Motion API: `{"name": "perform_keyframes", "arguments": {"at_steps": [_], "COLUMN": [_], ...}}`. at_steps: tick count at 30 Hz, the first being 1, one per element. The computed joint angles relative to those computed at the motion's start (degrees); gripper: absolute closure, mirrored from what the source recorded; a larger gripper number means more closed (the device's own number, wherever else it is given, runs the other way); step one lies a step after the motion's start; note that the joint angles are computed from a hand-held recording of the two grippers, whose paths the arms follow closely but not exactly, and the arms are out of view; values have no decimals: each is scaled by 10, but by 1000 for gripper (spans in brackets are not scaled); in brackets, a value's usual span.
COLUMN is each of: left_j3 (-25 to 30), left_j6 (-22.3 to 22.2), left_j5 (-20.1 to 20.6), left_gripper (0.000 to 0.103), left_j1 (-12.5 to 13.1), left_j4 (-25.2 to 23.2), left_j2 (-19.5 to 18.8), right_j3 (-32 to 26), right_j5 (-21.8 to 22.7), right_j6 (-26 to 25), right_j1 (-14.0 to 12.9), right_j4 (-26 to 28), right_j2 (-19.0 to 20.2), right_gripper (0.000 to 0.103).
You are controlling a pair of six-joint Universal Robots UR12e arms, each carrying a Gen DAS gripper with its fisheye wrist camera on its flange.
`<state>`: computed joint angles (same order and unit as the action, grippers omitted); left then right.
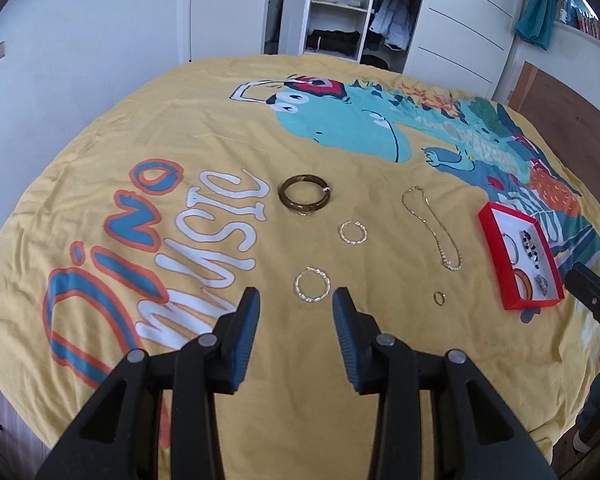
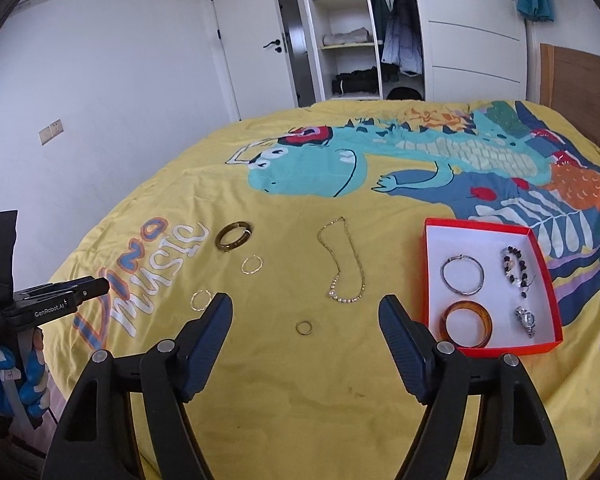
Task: Organize jewelry
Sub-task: 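Withdraw both tools from the box toward the remaining jewelry, then grasp the dark brown bangle with the left tool while the right tool grasps the silver chain necklace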
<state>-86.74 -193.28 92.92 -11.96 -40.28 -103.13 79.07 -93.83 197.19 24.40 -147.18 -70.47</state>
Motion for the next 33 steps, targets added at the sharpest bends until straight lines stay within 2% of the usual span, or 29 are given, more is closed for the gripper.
{"name": "perform_keyframes", "arguments": {"at_steps": [10,16,26,30,33], "left_j3": [153,229,309,325,333], "left_j6": [33,33,27,21,26], "left_j5": [-15,-18,-18,-16,-13], "left_gripper": [67,67,67,68,79], "left_j1": [-2,2,2,0,-1], "left_j4": [-44,-71,-152,-150,-143], "left_j2": [-138,-206,-271,-283,-289], "right_j3": [-94,-156,-256,-277,-285], "right_j5": [28,26,32,21,14], "right_j6": [-1,2,16,7,-4], "right_j1": [-22,-31,-41,-40,-40], "right_j4": [64,102,200,232,233], "right_j2": [91,144,221,238,245], "right_gripper": [28,28,28,28,30]}}
